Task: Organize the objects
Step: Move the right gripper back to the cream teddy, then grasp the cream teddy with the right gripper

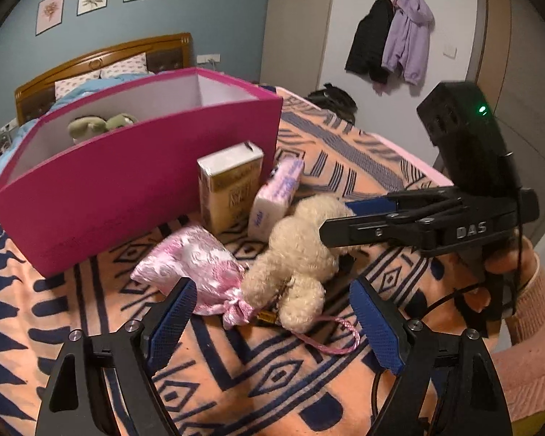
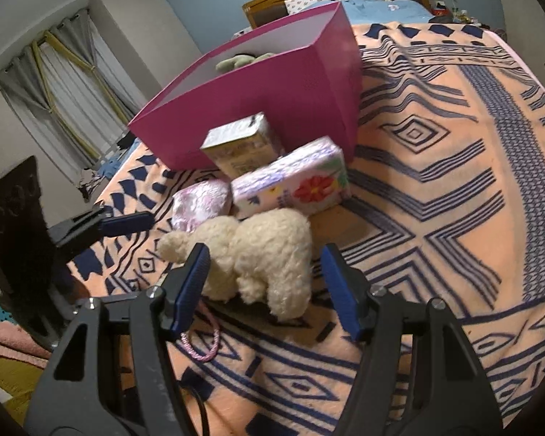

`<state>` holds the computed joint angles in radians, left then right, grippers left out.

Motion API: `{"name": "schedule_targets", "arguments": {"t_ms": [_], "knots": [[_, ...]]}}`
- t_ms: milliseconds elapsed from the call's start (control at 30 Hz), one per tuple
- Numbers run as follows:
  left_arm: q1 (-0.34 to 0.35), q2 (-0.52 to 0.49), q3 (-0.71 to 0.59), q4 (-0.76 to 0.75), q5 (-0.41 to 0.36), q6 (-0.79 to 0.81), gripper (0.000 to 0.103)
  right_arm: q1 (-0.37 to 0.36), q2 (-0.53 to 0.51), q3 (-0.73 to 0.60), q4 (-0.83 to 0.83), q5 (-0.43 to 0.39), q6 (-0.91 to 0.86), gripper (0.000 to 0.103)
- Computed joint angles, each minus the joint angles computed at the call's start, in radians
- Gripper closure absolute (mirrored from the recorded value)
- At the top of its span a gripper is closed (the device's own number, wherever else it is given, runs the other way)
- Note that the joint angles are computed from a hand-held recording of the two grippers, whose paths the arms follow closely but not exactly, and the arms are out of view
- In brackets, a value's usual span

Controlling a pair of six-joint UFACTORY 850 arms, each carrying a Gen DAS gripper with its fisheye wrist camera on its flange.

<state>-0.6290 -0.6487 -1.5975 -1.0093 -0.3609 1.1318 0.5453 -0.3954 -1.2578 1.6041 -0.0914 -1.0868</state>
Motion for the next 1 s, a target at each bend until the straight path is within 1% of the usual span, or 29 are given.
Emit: {"name": "schedule_targets", "arguments": {"t_ms": [100,133,200,300,333,400,500,567,633,733,800,867,967,1000], "knots": [[0.003,-0.015,-0.018,0.059,-0.013,-0.073,0.024,0.008,0.004,0.000,-0.040,-0.002,0.036,0.037],[0.004,-0.018,-0.022,0.069,-0.019,-0.091,0.025,0.011,0.006,0.000,-0.019,-0.003,0.013,0.037],[0.009,-0.024,-0.027,0.076,-0.027,-0.111,0.031,0.016,0.011,0.003,0.007,-0.002,-0.015,0.037],[0.018,-0.030,-0.034,0.070,-0.040,-0.124,0.034,0.022,0.015,0.006,0.018,-0.010,-0.030,0.039],[0.020,-0.031,-0.035,0.067,-0.042,-0.128,0.036,0.023,0.015,0.006,0.017,-0.015,-0.031,0.039],[0.026,-0.036,-0.042,0.074,-0.049,-0.145,0.042,0.031,0.015,0.002,-0.064,-0.020,0.035,0.039],[0.032,-0.036,-0.041,0.066,-0.047,-0.151,0.042,0.043,0.011,-0.009,-0.261,-0.018,0.206,0.039],[0.037,-0.034,-0.038,0.061,-0.046,-0.152,0.042,0.047,0.008,-0.014,-0.313,-0.022,0.249,0.039],[0.041,-0.031,-0.036,0.066,-0.041,-0.163,0.042,0.047,0.009,-0.013,-0.305,-0.035,0.236,0.039],[0.045,-0.027,-0.034,0.077,-0.028,-0.183,0.042,0.048,0.016,-0.008,-0.212,-0.064,0.123,0.039],[0.047,-0.030,-0.042,0.090,-0.023,-0.209,0.042,0.051,0.017,-0.007,-0.216,-0.076,0.112,0.039],[0.052,-0.028,-0.042,0.098,-0.014,-0.227,0.042,0.057,0.015,-0.012,-0.265,-0.086,0.141,0.039],[0.058,-0.027,-0.043,0.106,-0.003,-0.249,0.042,0.064,0.013,-0.016,-0.239,-0.124,0.081,0.039],[0.062,-0.027,-0.044,0.101,-0.007,-0.250,0.042,0.069,0.011,-0.020,-0.288,-0.126,0.114,0.039]]}}
